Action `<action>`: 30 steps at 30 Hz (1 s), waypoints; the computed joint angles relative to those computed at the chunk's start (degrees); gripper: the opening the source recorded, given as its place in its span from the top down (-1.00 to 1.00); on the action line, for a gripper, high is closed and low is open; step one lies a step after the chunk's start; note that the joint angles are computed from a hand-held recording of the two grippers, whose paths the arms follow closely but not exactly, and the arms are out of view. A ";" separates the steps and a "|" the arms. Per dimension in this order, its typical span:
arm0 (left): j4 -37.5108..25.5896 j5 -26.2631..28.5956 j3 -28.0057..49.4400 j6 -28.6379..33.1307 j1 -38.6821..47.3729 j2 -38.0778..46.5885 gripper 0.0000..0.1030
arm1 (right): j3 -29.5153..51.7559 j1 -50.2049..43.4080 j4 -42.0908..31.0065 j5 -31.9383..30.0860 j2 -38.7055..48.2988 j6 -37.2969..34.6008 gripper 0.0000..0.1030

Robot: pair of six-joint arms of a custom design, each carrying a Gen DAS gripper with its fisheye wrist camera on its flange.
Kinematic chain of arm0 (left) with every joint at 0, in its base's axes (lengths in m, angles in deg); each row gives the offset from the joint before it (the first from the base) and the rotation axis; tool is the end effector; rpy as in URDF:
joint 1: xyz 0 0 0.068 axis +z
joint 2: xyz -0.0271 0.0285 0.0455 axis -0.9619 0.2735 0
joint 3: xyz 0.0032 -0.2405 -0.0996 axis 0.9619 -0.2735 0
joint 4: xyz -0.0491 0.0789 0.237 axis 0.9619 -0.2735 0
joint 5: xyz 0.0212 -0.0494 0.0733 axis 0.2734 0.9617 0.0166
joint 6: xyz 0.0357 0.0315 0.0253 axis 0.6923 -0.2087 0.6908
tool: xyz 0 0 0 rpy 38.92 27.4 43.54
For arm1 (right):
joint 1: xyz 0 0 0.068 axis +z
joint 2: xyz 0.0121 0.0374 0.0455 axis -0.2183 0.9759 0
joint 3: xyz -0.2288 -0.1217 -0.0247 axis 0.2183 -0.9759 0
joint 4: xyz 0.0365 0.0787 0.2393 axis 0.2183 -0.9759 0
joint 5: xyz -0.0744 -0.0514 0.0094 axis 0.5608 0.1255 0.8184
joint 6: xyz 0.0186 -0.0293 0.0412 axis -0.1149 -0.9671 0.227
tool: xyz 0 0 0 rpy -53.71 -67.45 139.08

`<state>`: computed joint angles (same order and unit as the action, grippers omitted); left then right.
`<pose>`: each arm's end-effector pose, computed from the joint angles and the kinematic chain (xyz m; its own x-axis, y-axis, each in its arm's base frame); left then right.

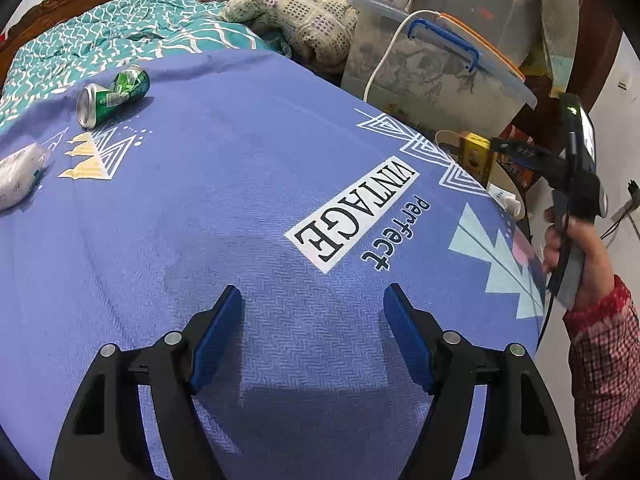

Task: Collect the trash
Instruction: 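Move both tools back over the table toward the tissue pack and can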

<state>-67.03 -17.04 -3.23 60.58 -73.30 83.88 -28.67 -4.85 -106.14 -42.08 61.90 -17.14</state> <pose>0.1839 -0.0148 0.1878 -0.7698 0.2836 -0.5718 0.4971 0.8284 -0.2583 0.1854 0.0103 0.1836 -0.5692 0.4379 -0.6959 0.5475 0.8333 0.0765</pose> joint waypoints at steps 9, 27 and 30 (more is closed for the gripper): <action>-0.66 1.38 0.66 0.36 1.49 0.88 -0.37 | -2.50 3.91 -12.02 0.23 -17.05 8.08 -0.08; -13.11 7.98 1.80 26.56 38.93 -6.47 -0.59 | 16.51 63.12 -7.08 18.59 25.29 51.42 -0.34; -10.71 7.68 3.37 28.72 44.96 -2.63 -0.60 | 20.57 62.94 -4.02 16.88 30.23 47.22 -0.41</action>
<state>-77.74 -9.36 0.14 89.29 -28.34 81.24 -8.11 58.08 -110.16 -25.20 92.13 30.08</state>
